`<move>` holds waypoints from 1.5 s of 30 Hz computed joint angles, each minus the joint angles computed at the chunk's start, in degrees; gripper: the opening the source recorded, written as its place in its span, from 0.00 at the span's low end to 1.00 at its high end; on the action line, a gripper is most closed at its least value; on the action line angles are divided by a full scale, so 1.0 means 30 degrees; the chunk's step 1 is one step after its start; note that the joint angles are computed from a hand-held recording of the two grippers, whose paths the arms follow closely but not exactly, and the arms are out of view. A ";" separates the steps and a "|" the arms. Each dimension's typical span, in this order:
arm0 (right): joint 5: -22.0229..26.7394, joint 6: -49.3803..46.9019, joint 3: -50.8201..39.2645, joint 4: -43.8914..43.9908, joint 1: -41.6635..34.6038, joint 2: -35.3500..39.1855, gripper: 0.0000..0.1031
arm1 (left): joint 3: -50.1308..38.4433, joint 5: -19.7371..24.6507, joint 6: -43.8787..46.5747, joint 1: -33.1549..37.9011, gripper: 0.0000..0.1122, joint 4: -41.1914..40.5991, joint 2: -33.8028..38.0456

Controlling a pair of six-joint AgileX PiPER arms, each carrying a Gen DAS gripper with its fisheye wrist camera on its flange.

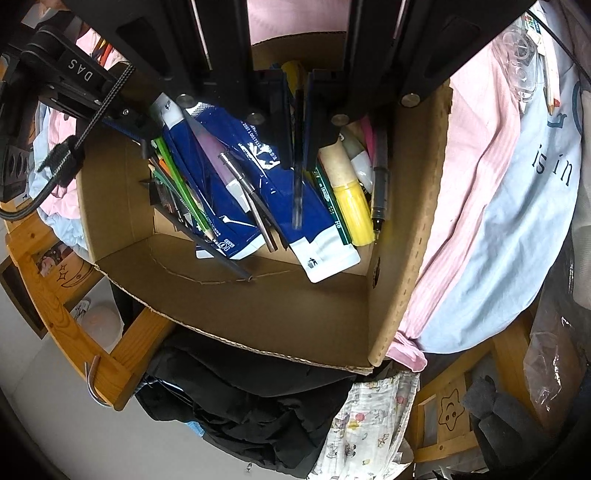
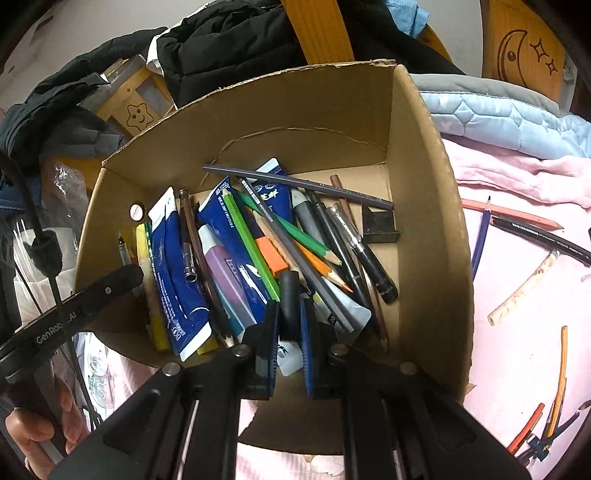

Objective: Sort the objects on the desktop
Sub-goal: 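Lower both items into the box and open the left and right grippers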

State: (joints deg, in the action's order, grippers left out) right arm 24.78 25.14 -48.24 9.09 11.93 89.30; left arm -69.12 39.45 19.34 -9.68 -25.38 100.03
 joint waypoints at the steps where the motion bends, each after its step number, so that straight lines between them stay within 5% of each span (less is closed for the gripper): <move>1: 0.0051 0.0030 -0.0024 -0.0033 0.0006 0.0007 0.12 | -0.0040 0.0046 -0.0021 0.0008 0.05 -0.0001 0.0044; 14: 0.0341 0.0620 -0.1048 -0.0212 0.0328 0.0870 0.15 | -0.0337 0.0255 -0.0448 -0.0110 0.11 0.0349 0.0242; 19: -0.0131 -0.3365 -0.0933 0.3598 -0.0099 0.0842 0.53 | -0.0430 0.0455 -0.0283 -0.0027 0.15 0.0132 0.0251; 23: -0.0305 -0.2872 -0.1192 0.2928 0.0317 0.0742 0.54 | -0.0309 0.0165 -0.0394 0.0033 0.20 0.0292 0.0089; 41: 0.0403 -0.9973 0.0416 1.0516 -0.1796 -0.2245 0.55 | 0.0107 -0.0430 -0.0276 0.0164 0.29 -0.0144 -0.0471; 45: 0.0349 -0.9047 0.0972 0.9629 -0.2108 -0.3118 0.72 | 0.0201 -0.0519 -0.0644 0.0012 0.29 0.0244 -0.0563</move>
State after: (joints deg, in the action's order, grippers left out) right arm 25.82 -2.00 -45.32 37.98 5.61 79.95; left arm -68.51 37.90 17.41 -9.64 -24.65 98.34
